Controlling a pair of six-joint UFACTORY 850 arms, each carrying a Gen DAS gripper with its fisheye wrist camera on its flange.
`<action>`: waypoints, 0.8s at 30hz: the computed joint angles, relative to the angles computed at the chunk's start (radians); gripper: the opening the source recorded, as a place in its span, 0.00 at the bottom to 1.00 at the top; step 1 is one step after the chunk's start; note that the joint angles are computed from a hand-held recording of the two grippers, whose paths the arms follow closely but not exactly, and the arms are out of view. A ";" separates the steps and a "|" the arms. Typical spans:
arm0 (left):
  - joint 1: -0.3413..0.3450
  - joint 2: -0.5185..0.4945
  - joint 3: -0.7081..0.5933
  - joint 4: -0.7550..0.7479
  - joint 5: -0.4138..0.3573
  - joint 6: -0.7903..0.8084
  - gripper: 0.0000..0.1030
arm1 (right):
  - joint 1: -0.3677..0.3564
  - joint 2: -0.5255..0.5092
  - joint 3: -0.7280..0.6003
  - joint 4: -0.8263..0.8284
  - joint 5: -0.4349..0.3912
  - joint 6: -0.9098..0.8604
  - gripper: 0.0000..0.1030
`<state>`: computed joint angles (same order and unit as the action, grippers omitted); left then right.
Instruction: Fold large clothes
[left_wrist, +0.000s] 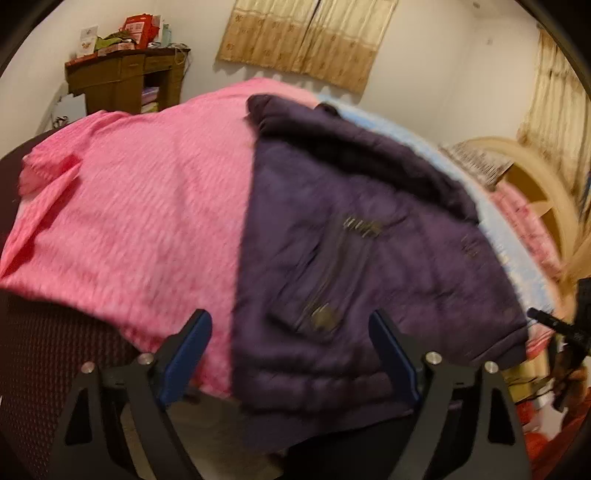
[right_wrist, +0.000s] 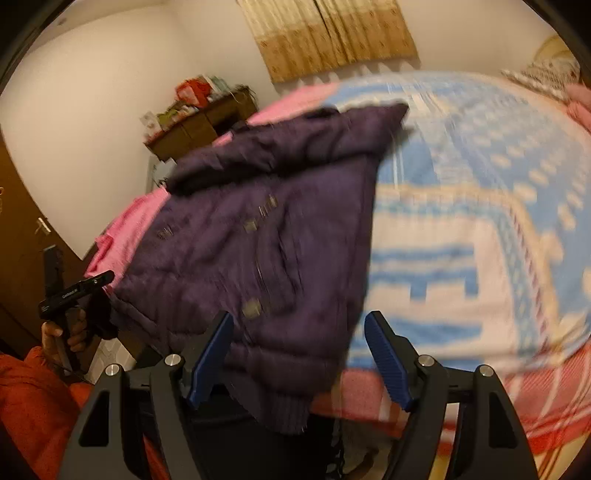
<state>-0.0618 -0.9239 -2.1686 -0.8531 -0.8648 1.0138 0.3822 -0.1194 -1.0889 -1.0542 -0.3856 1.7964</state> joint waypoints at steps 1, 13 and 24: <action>-0.001 0.018 0.036 -0.015 0.033 0.036 0.81 | 0.002 -0.007 0.009 -0.001 0.009 0.030 0.72; 0.017 -0.036 0.010 -0.040 -0.120 -0.031 0.82 | 0.003 -0.054 -0.008 0.164 0.048 -0.122 0.58; 0.046 -0.092 -0.085 -0.071 -0.288 -0.100 0.33 | -0.019 -0.047 -0.003 0.408 0.109 -0.306 0.26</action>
<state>-0.0163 -1.0158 -2.2532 -0.9239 -1.1523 0.9136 0.3631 -0.1660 -1.0916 -0.6465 -0.2771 1.4908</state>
